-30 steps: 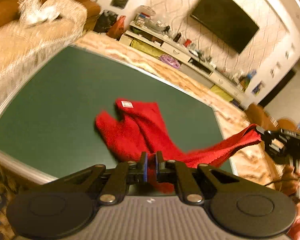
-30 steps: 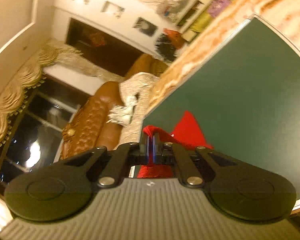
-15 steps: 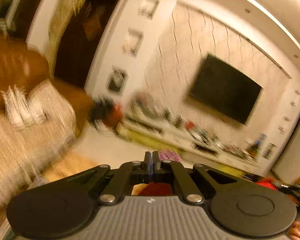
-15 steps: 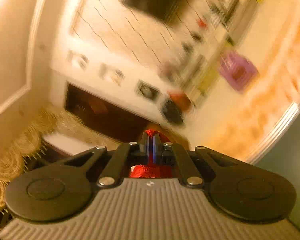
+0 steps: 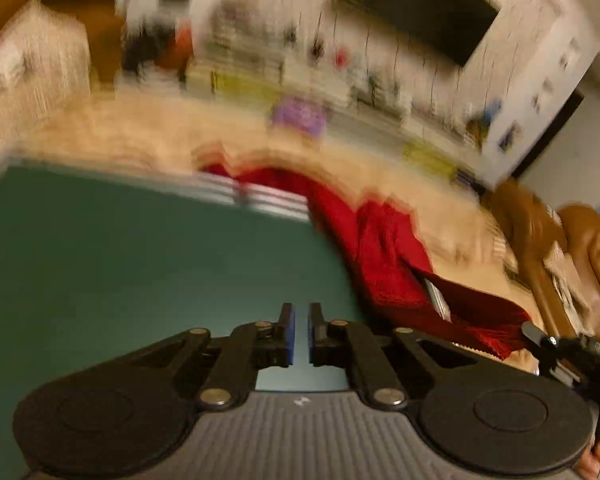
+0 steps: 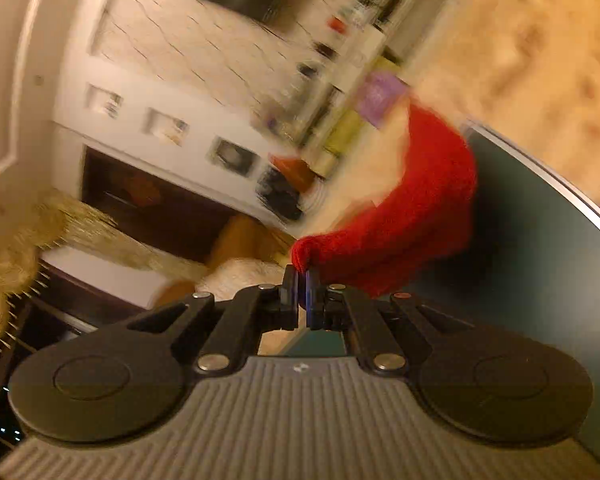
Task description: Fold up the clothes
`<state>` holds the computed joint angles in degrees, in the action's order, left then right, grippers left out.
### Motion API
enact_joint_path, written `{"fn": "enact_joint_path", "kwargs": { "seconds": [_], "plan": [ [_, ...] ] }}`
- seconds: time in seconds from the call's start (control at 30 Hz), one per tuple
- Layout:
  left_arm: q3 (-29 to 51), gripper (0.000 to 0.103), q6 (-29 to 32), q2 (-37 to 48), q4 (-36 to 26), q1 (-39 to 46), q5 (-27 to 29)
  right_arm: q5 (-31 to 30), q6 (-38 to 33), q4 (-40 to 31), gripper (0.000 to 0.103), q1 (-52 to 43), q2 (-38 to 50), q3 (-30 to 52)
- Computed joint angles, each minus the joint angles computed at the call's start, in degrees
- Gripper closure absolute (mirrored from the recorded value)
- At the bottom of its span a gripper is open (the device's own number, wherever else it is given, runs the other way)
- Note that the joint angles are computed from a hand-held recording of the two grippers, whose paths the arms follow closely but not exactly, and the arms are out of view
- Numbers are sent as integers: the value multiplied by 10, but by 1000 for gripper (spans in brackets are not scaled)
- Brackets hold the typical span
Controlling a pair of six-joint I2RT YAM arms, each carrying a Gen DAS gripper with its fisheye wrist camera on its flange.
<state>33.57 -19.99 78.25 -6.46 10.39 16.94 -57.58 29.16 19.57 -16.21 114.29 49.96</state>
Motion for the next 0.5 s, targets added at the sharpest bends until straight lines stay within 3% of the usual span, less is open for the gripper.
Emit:
{"fn": "enact_joint_path", "kwargs": {
  "seconds": [0.07,0.1,0.2,0.27,0.33,0.43,0.5],
  "plan": [
    [-5,79,-15,106,84,-19,13,-19,-77,14,98,-41,13,-70],
    [8,66,-17,156,109,-32,14,-36,-114,11,98,-64,30,-87],
    [41,54,-22,252,165,-65,4,-80,-256,-55,98,-138,91,-105],
    [73,41,-36,300,186,-85,2,-108,-437,-243,98,-214,115,-76],
    [110,34,-44,332,182,-102,-8,-105,-559,-389,98,-262,133,-32],
    [150,34,-61,382,177,-117,-12,-83,-664,-529,98,-302,188,36],
    [150,34,-72,400,189,-122,-9,-76,-686,-571,98,-312,191,58]
  ]
}}
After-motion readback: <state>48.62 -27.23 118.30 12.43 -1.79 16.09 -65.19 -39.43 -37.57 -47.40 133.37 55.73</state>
